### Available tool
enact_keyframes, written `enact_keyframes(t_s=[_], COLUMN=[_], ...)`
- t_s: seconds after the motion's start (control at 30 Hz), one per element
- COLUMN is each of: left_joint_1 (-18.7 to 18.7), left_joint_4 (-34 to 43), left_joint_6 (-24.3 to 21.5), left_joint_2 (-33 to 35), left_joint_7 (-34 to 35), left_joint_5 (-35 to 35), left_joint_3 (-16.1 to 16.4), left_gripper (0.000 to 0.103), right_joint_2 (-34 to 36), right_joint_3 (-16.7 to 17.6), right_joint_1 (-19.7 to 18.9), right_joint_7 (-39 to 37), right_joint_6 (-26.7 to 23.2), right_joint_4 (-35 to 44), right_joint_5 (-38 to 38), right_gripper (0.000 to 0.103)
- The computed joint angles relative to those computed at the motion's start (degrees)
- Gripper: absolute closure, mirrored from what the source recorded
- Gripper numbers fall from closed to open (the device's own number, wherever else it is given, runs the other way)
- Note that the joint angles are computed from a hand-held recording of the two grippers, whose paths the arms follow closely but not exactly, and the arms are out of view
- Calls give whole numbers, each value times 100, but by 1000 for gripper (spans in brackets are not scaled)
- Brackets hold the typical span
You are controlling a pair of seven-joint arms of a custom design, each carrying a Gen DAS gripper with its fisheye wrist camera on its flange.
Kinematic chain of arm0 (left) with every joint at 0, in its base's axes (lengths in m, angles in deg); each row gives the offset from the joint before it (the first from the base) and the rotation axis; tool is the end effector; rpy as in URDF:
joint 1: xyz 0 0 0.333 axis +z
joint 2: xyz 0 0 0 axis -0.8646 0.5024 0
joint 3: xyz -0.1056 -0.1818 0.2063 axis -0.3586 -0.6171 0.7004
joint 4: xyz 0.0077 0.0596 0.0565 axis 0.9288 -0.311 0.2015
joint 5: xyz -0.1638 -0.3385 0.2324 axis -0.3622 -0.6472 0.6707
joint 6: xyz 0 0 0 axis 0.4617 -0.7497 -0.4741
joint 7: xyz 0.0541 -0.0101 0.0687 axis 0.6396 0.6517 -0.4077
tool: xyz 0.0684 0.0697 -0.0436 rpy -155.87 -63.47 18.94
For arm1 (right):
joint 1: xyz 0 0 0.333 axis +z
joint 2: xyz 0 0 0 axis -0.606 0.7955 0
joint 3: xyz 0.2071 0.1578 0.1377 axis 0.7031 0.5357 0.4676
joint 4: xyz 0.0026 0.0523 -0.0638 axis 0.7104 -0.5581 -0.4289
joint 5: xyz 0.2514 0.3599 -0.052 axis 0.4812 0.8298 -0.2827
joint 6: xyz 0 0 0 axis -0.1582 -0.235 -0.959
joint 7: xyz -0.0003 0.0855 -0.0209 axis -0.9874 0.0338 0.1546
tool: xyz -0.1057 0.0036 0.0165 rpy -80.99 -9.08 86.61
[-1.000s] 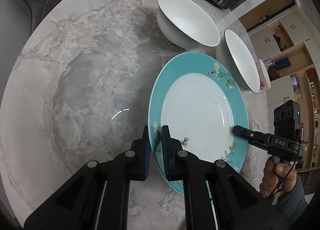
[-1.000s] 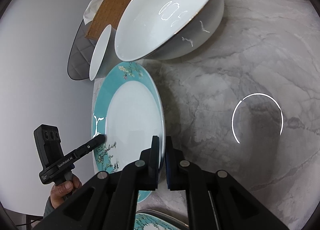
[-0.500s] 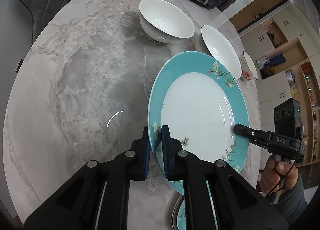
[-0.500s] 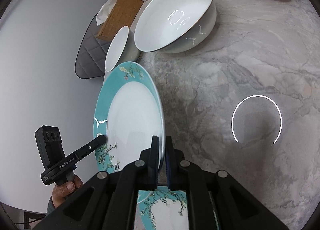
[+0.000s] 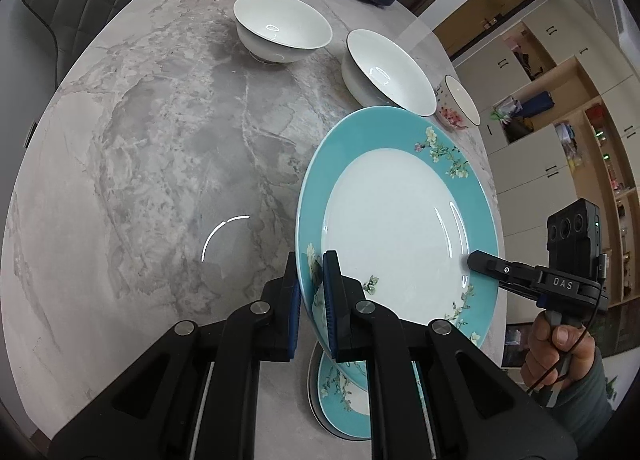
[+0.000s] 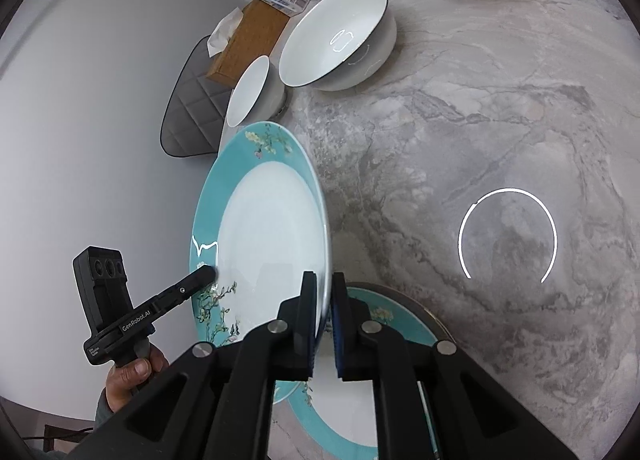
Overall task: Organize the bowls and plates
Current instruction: 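Carry the large teal plate with both tools and lower it onto the plate stack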
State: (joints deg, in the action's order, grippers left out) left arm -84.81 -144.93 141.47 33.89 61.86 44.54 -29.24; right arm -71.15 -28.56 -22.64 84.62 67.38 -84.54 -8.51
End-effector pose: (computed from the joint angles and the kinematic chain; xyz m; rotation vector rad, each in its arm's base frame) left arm 0.4295 -0.3194 0.3710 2.4282 -1.7261 0.8700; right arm 0.5146 0.1650 0.3647 -1.8521 1.5955 0.5682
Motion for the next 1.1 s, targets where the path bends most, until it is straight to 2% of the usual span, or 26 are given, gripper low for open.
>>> enact_keyframes(t_s=[0.4, 0.63, 0.83, 1.1], left_joint_1=[-243, -573, -800, -832], left_joint_4=[-14, -115, -179, -249], left_joint_6=[-132, -73, 28, 130], left_joint_2=[-238, -153, 27, 187], left_joint_7=[-238, -85, 174, 320], left_joint_5=[339, 72, -332, -500], left_joint_3=[-191, -210, -202, -285], left_gripper=[95, 95, 94, 94], right_joint_2=[-1299, -1905, -2112, -2192], right_joint_3=[-218, -316, -293, -329], right_joint_1=[-24, -32, -4, 92], right_joint_7=[186, 457, 682, 810], right_joint_6=[78, 185, 350, 519], right_joint_4=[-1119, -1783, -2123, -2337], right_joint_5=[-178, -465, -777, -988], right_gripper=[94, 94, 94, 94])
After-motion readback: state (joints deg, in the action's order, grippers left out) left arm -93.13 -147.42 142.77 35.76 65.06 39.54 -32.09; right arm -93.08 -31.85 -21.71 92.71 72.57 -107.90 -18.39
